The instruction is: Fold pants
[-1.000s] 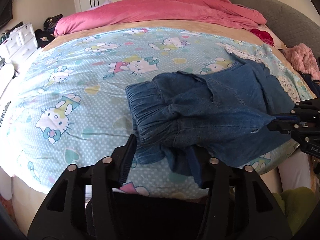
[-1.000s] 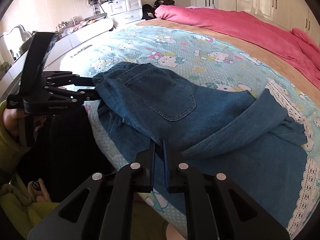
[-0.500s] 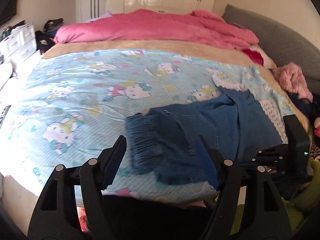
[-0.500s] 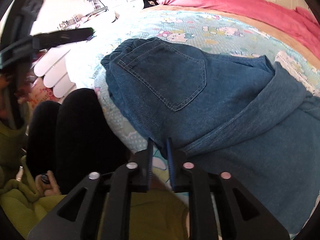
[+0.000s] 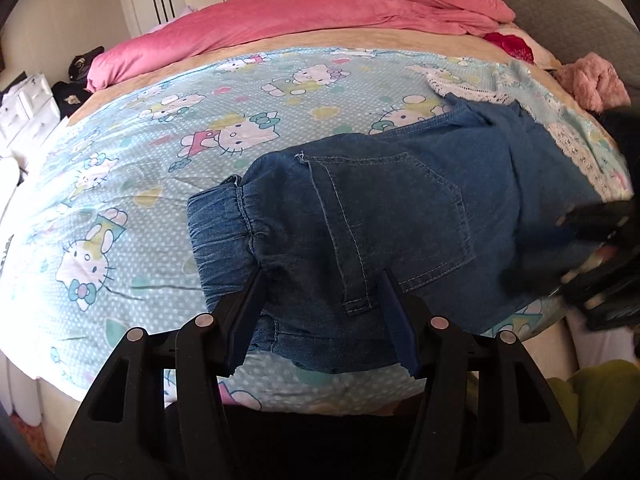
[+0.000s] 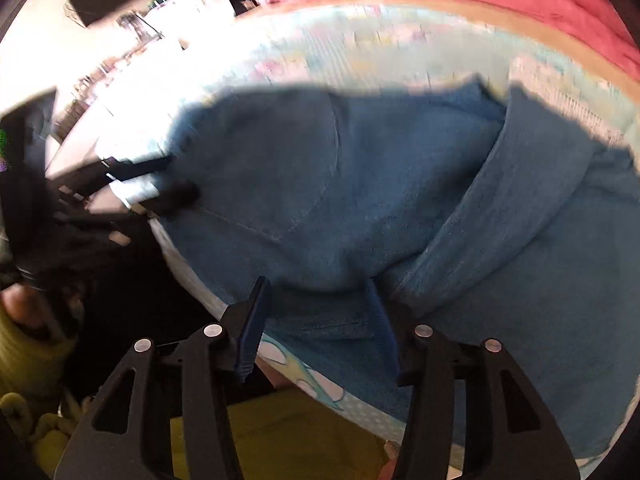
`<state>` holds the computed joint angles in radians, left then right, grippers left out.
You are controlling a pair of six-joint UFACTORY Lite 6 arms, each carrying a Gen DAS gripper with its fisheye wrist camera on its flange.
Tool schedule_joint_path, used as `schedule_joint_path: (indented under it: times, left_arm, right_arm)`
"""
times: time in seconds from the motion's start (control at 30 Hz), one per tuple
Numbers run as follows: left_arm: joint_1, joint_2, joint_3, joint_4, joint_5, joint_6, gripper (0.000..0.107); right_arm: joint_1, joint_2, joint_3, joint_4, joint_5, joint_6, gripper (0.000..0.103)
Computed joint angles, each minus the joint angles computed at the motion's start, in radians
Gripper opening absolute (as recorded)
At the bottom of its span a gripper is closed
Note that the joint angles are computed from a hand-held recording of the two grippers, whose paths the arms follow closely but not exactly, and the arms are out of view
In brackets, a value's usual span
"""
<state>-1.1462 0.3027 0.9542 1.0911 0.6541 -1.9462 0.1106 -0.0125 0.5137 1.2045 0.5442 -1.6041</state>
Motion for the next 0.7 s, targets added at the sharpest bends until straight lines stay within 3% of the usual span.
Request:
schedule_joint_path:
  times: [0.13, 0.23, 0.37, 0.5, 0.7]
  left_arm:
    - [-0.038, -0.099, -0.034, 0.035, 0.015, -0.077, 0.054]
    - [-0.079, -0.152, -0.019, 0.044, 0.086, -0.079, 0.062]
    - [-0.083, -0.166, 0.025, 0.059, 0.091, -0.063, 0.07]
    - [-0.067, -0.099, 0.118, 0.051, 0.058, -0.007, 0.073]
    - [-0.012, 0.061, 0.276, 0.064, -0.094, 0.021, 0.074]
  right_arm:
    - [-0.09, -0.09, -0.003, -0.076, 0.09, 0.017, 0.054]
    - [-0.204, -0.146, 0.034, -0.097, 0.165, 0.017, 0.058]
    - [-0.297, -0.117, 0.138, -0.078, 0.162, 0.024, 0.063]
    - [-0.326, -0.026, 0.263, -0.059, 0.132, 0.067, 0.073]
    - [-0.323, 0.153, 0.48, -0.065, 0.055, 0.131, 0.075]
